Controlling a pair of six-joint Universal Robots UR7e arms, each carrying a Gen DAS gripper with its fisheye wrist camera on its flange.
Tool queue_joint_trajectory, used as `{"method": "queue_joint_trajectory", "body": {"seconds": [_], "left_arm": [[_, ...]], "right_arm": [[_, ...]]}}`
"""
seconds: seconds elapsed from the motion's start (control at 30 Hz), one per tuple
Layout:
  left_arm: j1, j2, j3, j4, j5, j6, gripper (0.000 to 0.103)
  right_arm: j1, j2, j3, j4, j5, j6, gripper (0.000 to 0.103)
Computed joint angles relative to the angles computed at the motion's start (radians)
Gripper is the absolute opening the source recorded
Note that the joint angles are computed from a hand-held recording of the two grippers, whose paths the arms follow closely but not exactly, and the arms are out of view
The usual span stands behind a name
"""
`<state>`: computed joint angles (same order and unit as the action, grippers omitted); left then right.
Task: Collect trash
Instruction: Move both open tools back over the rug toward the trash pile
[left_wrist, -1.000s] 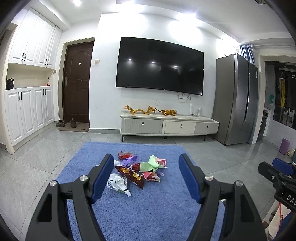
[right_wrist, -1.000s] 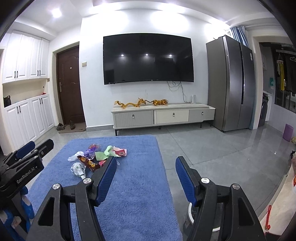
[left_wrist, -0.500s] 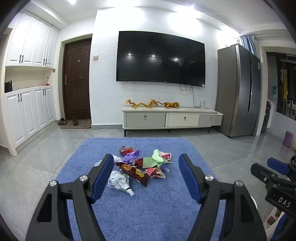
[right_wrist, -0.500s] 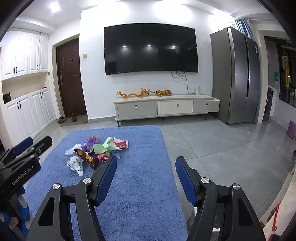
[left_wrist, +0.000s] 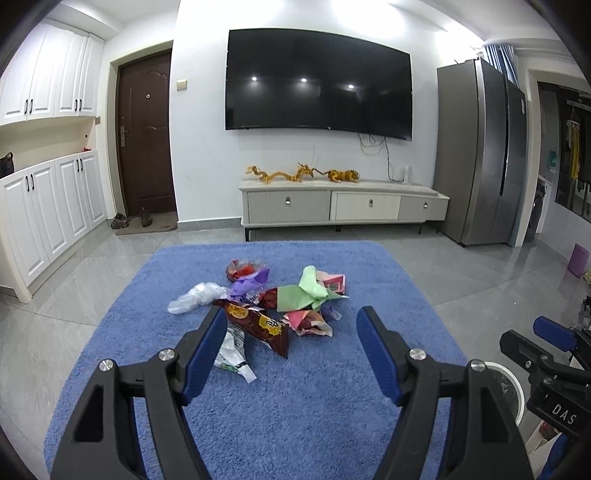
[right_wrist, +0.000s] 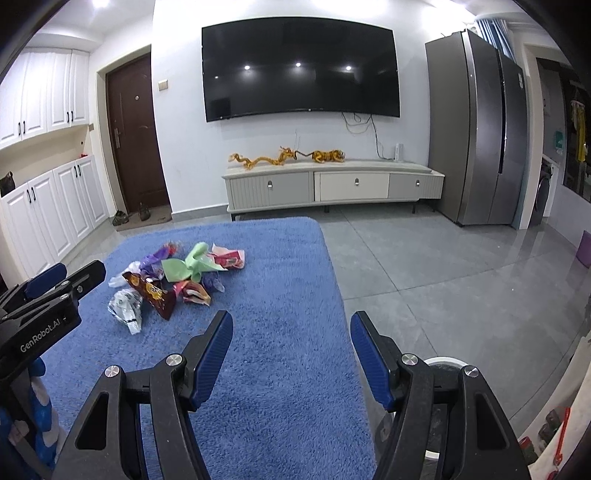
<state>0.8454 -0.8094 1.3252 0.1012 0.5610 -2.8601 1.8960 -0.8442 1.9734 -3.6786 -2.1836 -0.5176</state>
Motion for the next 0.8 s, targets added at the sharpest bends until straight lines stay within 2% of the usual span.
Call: {"method": "queue_joint_trajectory", "body": {"seconds": [0.53,0.8], "left_arm": [[0.054,0.066,-0.090,0.128,0.046,-0.062,0.071],[0.091,0.029,-0.061,0.098,-0.010,-0.028,0.071]], "right_arm": [[-0.026,0.044,-0.052,0.069,-0.001,0.002,0.064],[-0.025,0.060,-0.078,0.105,0.027,-0.014,0.064]]}}
